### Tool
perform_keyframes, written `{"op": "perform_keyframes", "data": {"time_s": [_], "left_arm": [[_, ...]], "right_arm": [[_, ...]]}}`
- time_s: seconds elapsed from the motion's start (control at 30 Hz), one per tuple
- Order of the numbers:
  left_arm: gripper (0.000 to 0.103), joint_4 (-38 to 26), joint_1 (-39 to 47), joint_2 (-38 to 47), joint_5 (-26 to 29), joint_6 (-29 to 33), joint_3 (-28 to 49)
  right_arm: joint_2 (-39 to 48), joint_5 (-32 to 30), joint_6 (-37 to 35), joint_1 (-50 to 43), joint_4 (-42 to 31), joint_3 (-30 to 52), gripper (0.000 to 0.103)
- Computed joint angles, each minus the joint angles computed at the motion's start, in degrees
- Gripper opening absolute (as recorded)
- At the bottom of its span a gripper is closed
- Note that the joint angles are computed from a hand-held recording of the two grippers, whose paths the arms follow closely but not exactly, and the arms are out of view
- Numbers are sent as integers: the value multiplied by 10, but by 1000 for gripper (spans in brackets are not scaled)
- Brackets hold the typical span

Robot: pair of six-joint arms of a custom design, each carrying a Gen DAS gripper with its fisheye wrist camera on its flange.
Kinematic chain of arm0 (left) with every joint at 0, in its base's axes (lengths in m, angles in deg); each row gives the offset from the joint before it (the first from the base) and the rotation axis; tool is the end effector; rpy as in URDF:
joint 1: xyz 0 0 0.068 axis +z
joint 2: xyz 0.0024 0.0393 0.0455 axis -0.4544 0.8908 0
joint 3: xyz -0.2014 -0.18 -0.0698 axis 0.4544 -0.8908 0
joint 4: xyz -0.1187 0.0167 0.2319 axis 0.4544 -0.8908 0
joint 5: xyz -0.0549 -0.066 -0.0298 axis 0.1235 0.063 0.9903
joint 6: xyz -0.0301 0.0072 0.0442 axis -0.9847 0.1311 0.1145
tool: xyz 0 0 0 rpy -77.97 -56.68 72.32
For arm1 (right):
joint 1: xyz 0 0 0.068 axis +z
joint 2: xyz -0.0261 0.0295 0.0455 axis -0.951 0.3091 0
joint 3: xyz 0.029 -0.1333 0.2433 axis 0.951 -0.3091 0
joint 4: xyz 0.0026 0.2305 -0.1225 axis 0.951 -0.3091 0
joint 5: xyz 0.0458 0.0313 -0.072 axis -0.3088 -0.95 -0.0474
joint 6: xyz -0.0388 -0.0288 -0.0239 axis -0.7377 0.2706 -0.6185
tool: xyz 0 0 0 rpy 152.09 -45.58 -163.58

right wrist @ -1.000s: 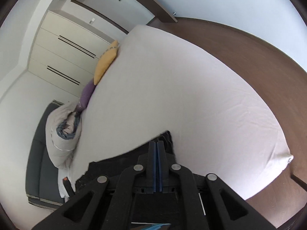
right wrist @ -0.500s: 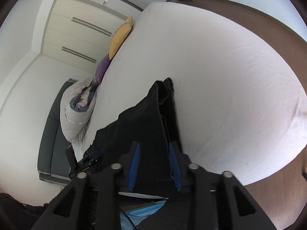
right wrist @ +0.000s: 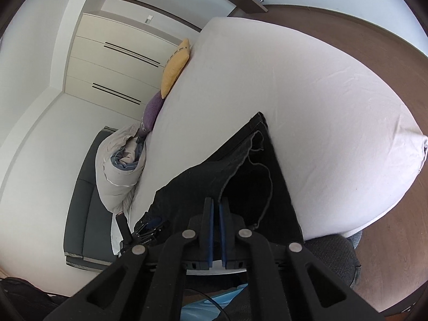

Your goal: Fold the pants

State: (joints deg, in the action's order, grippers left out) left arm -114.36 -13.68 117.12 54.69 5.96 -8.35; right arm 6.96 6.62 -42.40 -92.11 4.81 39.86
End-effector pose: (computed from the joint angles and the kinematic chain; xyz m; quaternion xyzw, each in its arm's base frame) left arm 0.3563 0.0718 0.2237 0.2081 0.9438 -0.0822 0.2432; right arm 0.2416 -0.0615 0.3105 0.2205 0.8485 0.3770 0.2988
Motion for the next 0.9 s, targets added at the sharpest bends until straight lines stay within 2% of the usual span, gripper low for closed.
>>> {"op": "perform_keyframes", "data": {"time_s": [0.1, 0.17, 0.2, 0.23, 0.3, 0.4, 0.47, 0.57, 0.6, 0.67, 0.7, 0.73, 0.77, 0.8, 0.83, 0.9], "left_arm": [[91, 12, -1, 5, -2, -1, -3], [91, 17, -6, 5, -9, 0, -5], [91, 18, -7, 4, -10, 3, -5], [91, 19, -7, 1, -13, 4, -6], [91, 23, -5, -6, -17, -1, -11], [91, 36, -1, -27, -7, -4, -28], [91, 36, 0, -38, 5, -1, -35], [91, 45, -9, -42, 2, -6, -46], [91, 44, -12, -41, -1, -12, -47], [91, 49, -16, -30, -7, -17, -47], [91, 49, -15, -27, -7, -17, -47], [91, 48, -13, -24, -3, -16, -44], [91, 45, -9, -24, -2, -14, -40], [91, 46, -5, -24, -1, -12, -39], [91, 47, 1, -23, 1, -12, -38], [91, 42, 14, -15, 4, -18, -29]], "right_arm": [[46, 44, 0, -12, -15, -14, 5], [103, 124, -40, -3, -68, 6, 4], [111, 114, -43, -11, -75, 7, 0], [106, 123, -41, -11, -94, 20, 0], [71, 166, -38, 0, -107, 43, 9], [64, 167, -47, 40, -128, 111, 9], [99, 118, -60, 99, -115, 167, 9], [193, 52, -45, 206, -44, 221, 13], [242, 45, -49, 235, -39, 251, 17], [336, 44, -65, 269, -46, 304, 17], [388, 69, -79, 279, -74, 343, 17], [426, 113, -86, 281, -102, 373, 6], [445, 109, -86, 266, -94, 375, 0], [439, 81, -69, 238, -41, 348, 0], [419, 108, -47, 218, 0, 322, 0], [389, 175, -8, 182, 33, 303, 0]]}}
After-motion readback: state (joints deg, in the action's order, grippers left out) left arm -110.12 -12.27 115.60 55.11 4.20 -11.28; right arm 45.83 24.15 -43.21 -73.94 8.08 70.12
